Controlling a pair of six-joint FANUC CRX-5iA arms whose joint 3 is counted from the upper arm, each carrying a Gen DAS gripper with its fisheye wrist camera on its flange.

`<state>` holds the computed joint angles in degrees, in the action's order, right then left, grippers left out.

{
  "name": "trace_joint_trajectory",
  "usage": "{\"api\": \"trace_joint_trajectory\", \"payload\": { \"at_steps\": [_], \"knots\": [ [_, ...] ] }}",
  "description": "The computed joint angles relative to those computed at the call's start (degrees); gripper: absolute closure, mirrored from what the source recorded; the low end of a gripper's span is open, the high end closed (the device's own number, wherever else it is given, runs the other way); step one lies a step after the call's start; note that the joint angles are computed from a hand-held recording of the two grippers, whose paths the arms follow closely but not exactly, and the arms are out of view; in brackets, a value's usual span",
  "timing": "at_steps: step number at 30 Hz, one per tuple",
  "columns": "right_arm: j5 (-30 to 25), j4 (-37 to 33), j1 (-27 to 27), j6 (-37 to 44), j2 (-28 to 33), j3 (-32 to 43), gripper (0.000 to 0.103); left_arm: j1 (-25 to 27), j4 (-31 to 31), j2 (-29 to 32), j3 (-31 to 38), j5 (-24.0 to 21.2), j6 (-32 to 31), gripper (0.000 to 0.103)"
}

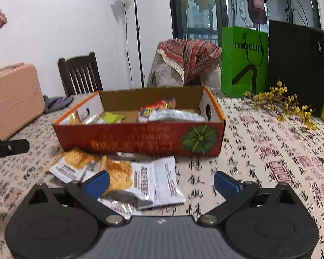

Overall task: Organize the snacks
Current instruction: 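Move both open tools back toward the packets beside the box, then grasp a white packet with the right tool while the left tool grasps a pumpkin-seed cracker packet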

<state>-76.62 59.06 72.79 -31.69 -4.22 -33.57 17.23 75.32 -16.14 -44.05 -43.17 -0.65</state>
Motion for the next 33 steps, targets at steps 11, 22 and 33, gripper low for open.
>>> {"api": "trace_joint_trajectory", "payload": {
  "at_steps": [11, 22, 33],
  "knots": [
    [2.1, -8.9, -5.0, 12.4, 2.7, 4.3, 0.010, 2.6, 0.0, 2.3, 0.7, -1.7, 0.2, 0.000],
    [7.4, -8.1, -9.8, 20.4, 5.2, 7.5, 0.022, 3.3, 0.3, 2.9, 0.9, -2.2, 0.4, 0.000],
    [13.8, -7.9, -12.8, 18.0, 3.1, 4.8, 0.045, 3.0, -0.1, 2.8, 1.0, -2.1, 0.8, 0.000]
  ]
}}
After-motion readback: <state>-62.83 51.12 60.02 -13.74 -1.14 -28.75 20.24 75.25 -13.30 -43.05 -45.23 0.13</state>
